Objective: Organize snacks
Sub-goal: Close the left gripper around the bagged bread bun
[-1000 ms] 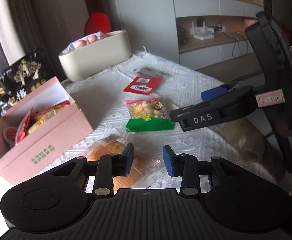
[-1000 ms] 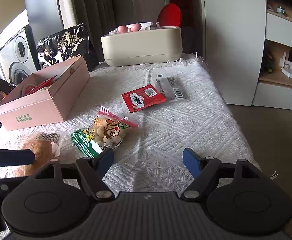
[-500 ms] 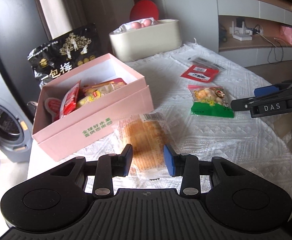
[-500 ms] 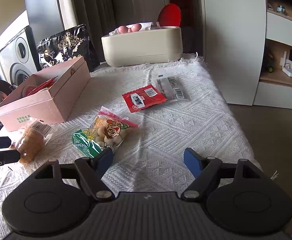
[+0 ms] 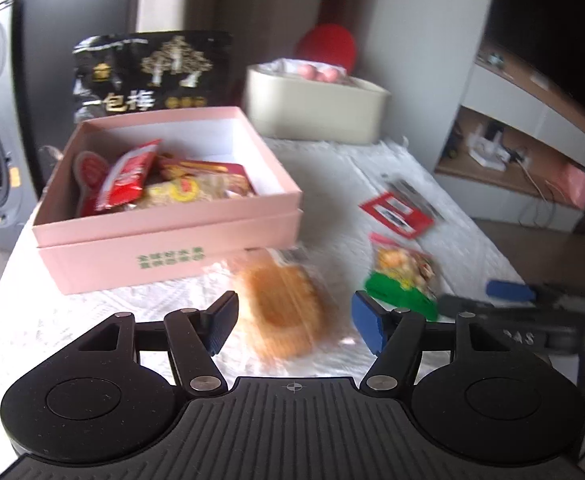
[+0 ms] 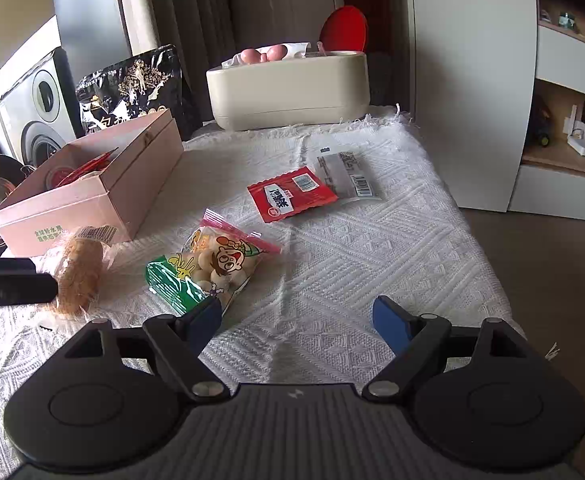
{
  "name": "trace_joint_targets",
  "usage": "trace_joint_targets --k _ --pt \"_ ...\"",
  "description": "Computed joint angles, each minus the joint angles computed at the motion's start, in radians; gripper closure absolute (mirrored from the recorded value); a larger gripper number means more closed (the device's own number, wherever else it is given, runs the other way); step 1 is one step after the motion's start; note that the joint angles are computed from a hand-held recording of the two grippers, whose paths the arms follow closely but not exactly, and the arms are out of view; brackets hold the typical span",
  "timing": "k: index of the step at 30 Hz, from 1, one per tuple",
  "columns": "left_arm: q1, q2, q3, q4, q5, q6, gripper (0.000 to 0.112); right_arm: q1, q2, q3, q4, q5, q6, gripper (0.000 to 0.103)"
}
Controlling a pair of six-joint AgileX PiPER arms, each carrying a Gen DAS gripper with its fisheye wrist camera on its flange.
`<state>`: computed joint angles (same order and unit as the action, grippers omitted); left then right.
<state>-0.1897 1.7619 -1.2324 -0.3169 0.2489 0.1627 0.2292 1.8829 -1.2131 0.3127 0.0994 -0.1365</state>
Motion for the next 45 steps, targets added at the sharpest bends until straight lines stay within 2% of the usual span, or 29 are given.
trace_joint_targets --k 2,5,8,11,13,16,18,21,24,26,28,30,33,35,38,41,43,45 --pt "0.009 0.029 -0.041 0.102 0.006 -0.132 0.044 0.000 0.000 0.000 0.011 0.000 -0.011 0.019" --pt "0.007 0.094 -0.121 0.191 0.055 -0.211 0.044 0.000 0.000 0.001 -0.001 -0.001 0.001 0.019" --pt "-0.002 0.139 -0.142 0.108 0.038 -0.104 0.039 0.001 0.000 0.002 0.001 -0.002 0.000 0.019" --pt "-0.019 0.165 -0.157 0.169 0.028 -0.147 0.036 0.004 0.000 0.001 -0.029 0.000 0.027 0.018" --pt "-0.018 0.178 -0.157 0.135 0.011 -0.103 0.034 0.007 0.001 -0.002 -0.054 0.004 0.045 0.017" --pt "0.004 0.198 -0.174 -0.005 0.035 0.027 0.033 0.008 0.005 -0.014 -0.017 0.025 -0.014 0.013" --pt "0.017 0.196 -0.154 -0.128 0.014 0.150 0.032 -0.001 0.011 -0.028 0.109 0.052 -0.163 0.007" --pt "0.023 0.182 -0.136 -0.193 0.016 0.228 0.035 -0.025 0.024 -0.055 0.307 0.109 -0.379 0.000" --pt "0.048 0.137 -0.075 -0.410 0.014 0.455 0.039 -0.037 0.030 -0.073 0.314 0.145 -0.402 0.000" --pt "0.063 0.094 -0.001 -0.592 -0.026 0.655 0.041 -0.034 0.033 -0.092 0.237 0.173 -0.348 0.000" --pt "0.094 0.062 0.060 -0.775 -0.029 0.855 0.041 -0.018 0.041 -0.122 0.079 0.209 -0.253 0.000" --pt "0.149 0.054 0.088 -0.880 0.024 0.935 0.041 -0.005 0.047 -0.158 -0.017 0.245 -0.194 0.003" --pt "0.219 0.055 0.126 -1.112 0.109 1.141 0.042 0.000 0.048 -0.205 0.023 0.220 -0.207 0.009" --pt "0.229 0.056 0.144 -1.202 0.123 1.242 0.042 0.004 0.089 -0.306 -0.054 0.235 -0.067 0.009" --pt "0.219 0.052 0.171 -1.320 0.112 1.382 0.042 -0.009 0.222 -0.551 -0.101 0.349 0.077 0.010" --pt "0.236 0.057 0.178 -1.361 0.144 1.414 0.042 -0.011 0.389 -0.830 -0.211 0.499 0.199 0.021" --pt "0.253 0.065 0.184 -1.400 0.176 1.444 0.042 -0.009 0.490 -1.000 -0.253 0.612 0.229 0.023" --pt "0.262 0.068 0.190 -1.423 0.195 1.460 0.043 0.000 0.534 -1.059 -0.298 0.648 0.252 0.032"
